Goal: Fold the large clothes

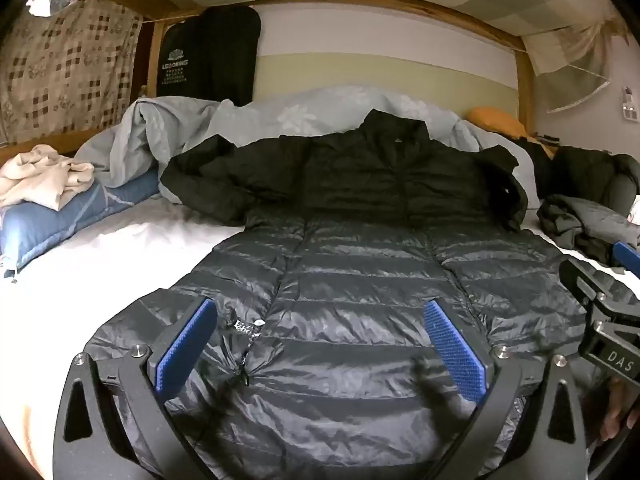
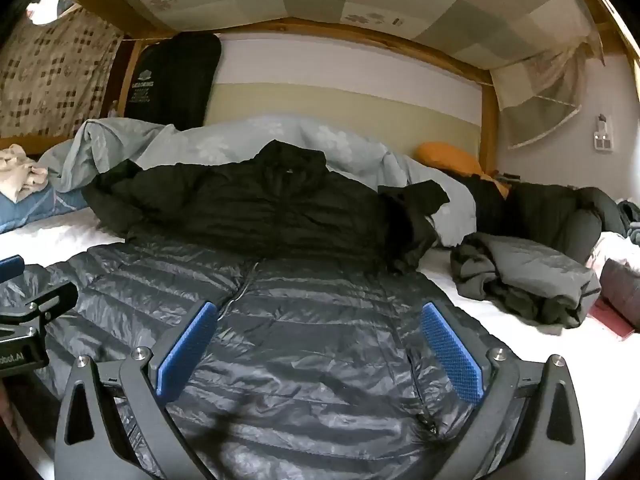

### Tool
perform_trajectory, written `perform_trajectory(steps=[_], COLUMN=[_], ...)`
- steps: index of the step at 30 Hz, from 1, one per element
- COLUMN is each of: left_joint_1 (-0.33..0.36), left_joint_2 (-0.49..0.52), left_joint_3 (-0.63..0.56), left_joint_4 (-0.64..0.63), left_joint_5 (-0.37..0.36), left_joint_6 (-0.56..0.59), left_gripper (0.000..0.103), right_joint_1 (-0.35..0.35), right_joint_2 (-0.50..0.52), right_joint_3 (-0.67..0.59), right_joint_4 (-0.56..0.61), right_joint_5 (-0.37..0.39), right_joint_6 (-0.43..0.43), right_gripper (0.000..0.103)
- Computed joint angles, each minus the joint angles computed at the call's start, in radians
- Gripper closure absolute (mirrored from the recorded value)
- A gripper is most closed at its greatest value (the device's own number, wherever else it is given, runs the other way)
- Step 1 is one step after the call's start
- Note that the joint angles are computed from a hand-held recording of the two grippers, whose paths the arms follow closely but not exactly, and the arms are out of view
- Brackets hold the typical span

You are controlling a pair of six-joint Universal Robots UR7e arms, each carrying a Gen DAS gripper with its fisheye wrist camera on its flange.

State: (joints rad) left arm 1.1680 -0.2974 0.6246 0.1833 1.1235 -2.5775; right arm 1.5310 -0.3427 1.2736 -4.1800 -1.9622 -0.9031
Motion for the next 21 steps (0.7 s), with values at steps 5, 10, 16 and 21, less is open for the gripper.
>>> perform_trajectory(steps=[5,10,16,21], left_joint_1=[-0.005,-0.006,-0.012,-0.015], left_joint_2=[-0.016,-0.063,-0.077,-0.087], left_joint_3=[0.049,0.145,0.182,0.219], left_joint_4=[-0.052,-0.151,-0.198,-0.246], left_joint_5=[0.008,0.023,0.020,0.016], left_joint_6=[0.065,0.071,0.085,0.136], left_gripper=[0.000,0.000,0.000,0.000], right_joint_1=[0.000,0.003,0.002,-0.006], right_joint_2=[-0.002,0.012,0.012,-0.016], right_joint_3=[-0.004,-0.016,-0.026,-0.006], right_joint_4=[0.006,-0.015,-0.006,0.059], right_joint_5=[-0.001,-0.020,-0.038,-0.055], right_joint_6=[-0.007,-0.005,0.023,0.086], right_gripper=[0.001,0.001,0.001,0.001])
